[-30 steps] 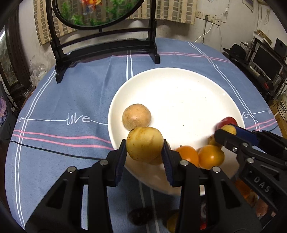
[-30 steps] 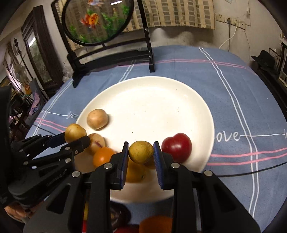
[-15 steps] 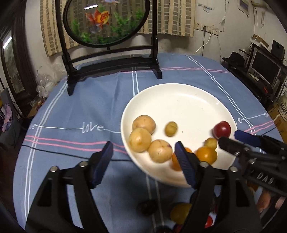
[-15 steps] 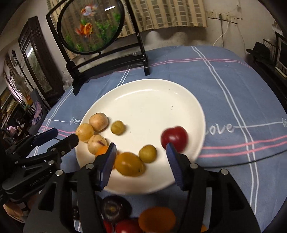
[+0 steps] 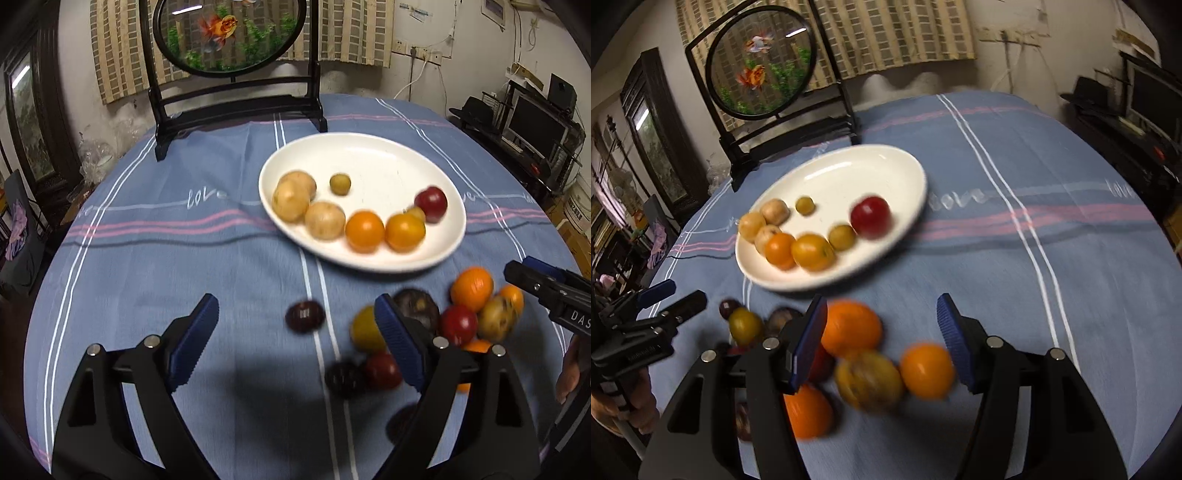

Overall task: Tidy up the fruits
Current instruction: 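Withdraw both tools back toward the remaining fruits, then grasp the dark purple fruit with the left tool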

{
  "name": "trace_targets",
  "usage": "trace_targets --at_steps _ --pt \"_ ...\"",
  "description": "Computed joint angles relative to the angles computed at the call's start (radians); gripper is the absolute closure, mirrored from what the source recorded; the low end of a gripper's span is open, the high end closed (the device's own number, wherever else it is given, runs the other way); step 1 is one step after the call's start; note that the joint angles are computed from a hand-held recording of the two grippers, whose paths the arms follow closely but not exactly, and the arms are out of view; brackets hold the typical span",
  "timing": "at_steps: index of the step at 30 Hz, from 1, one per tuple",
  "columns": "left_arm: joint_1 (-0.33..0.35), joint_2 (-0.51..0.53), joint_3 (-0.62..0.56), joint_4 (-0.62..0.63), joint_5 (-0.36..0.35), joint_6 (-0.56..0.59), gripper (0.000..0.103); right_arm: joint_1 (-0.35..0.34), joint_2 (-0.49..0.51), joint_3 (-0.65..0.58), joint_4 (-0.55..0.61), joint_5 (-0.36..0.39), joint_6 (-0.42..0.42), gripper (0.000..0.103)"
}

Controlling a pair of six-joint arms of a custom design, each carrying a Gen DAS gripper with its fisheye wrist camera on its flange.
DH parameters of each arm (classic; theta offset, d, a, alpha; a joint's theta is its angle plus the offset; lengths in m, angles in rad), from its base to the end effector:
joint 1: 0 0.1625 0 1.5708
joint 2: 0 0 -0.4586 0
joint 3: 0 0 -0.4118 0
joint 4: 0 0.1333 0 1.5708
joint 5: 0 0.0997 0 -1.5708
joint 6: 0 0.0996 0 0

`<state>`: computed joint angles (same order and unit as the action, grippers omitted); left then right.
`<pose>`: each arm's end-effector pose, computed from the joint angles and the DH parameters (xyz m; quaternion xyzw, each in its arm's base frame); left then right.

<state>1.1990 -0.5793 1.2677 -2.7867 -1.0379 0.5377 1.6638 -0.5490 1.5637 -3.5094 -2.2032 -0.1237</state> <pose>-0.1306 -0.8412 0.1280 0.3474 0.8669 -0.2296 0.2742 0.1422 -0.7227 0.0832 -0.0458 -0.8608 0.4193 0.2848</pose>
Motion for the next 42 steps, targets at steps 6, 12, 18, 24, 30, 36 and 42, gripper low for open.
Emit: trace_targets --at_steps 6,12,18,24,30,36,42 --pt "0.009 -0.065 0.107 -0.005 -0.016 -0.038 0.015 -0.007 -0.033 0.129 -0.081 0.008 0.051 0.040" --pt "0.014 -0.107 0.193 -0.016 -0.016 -0.048 0.015 -0.007 -0.034 0.186 -0.091 -0.002 0.068 0.040" --pt "0.011 -0.129 0.252 -0.046 -0.009 -0.028 0.013 0.006 -0.023 0.208 -0.129 -0.004 0.019 0.040" --pt "0.012 -0.130 0.280 -0.063 0.005 -0.016 0.013 0.014 -0.003 0.196 -0.156 -0.025 -0.019 0.040" --pt "0.007 -0.130 0.294 -0.059 -0.012 0.001 0.013 0.013 0.000 0.189 -0.144 -0.018 -0.025 0.040" --pt "-0.001 -0.123 0.297 -0.044 -0.021 0.018 0.013 0.001 -0.015 0.202 -0.118 0.011 0.011 0.040" --pt "-0.009 -0.122 0.305 -0.013 -0.038 0.021 0.013 -0.003 -0.019 0.206 -0.118 0.027 0.023 0.040"
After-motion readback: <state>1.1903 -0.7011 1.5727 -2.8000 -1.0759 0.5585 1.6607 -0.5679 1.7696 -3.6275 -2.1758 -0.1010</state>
